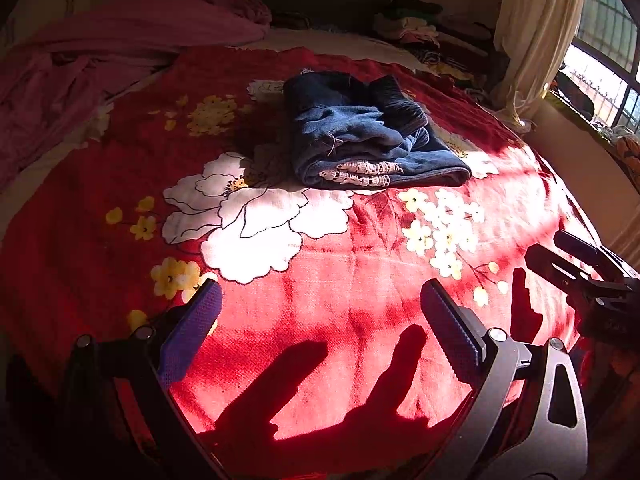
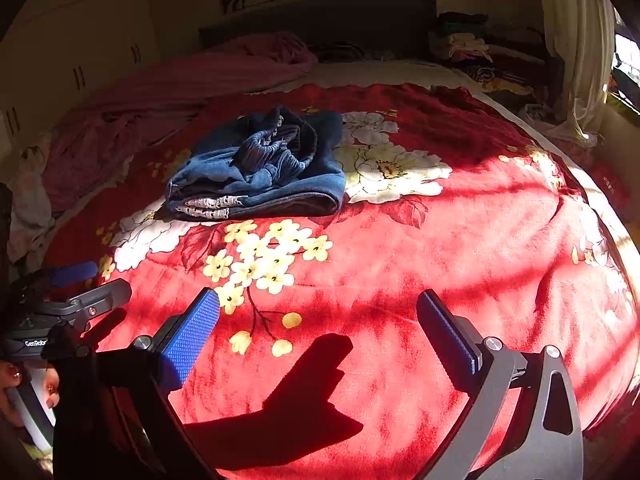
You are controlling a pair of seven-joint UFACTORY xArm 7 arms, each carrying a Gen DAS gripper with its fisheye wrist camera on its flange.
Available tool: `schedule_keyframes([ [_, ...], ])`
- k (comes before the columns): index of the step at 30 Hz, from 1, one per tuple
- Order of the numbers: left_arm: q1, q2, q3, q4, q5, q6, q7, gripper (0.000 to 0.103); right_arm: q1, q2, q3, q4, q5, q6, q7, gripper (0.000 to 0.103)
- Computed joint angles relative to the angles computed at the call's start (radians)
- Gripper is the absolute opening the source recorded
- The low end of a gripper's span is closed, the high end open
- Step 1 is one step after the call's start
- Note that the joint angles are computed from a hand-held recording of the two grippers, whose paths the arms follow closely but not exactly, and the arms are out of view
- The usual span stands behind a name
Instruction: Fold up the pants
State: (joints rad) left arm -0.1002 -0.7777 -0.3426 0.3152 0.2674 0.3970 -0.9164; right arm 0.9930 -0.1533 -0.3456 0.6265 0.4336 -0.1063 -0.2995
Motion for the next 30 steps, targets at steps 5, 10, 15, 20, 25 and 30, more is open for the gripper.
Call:
schedule_keyframes([
  [5,-0.004,0.0,0.001,0.001,0.0,0.003,0.001,0.093,-0.027,-0.003,0.025,0.001,-0.005,0.005,0.004,0.098],
  [10,-0.017,-0.007,0.012,-0.002,-0.009,0.004,0.01,0.093,-0.05,0.0,0.048,0.001,-0.004,0.005,0.005,0.098],
  [15,-0.025,-0.016,0.018,-0.012,-0.02,-0.019,0.019,0.093,-0.138,-0.001,0.129,0.001,-0.025,0.019,0.029,0.098],
  [20,-0.014,-0.016,0.011,-0.008,-0.023,-0.011,0.021,0.093,-0.192,-0.001,0.183,0.002,-0.019,0.025,0.03,0.098],
  [25,-0.015,-0.01,0.011,-0.003,-0.024,-0.001,0.023,0.093,-0.199,0.0,0.193,0.005,-0.006,0.026,0.015,0.098],
  [30,-0.018,-0.011,0.012,-0.002,-0.024,0.003,0.023,0.093,-0.214,0.002,0.21,0.007,0.001,0.027,0.009,0.098],
])
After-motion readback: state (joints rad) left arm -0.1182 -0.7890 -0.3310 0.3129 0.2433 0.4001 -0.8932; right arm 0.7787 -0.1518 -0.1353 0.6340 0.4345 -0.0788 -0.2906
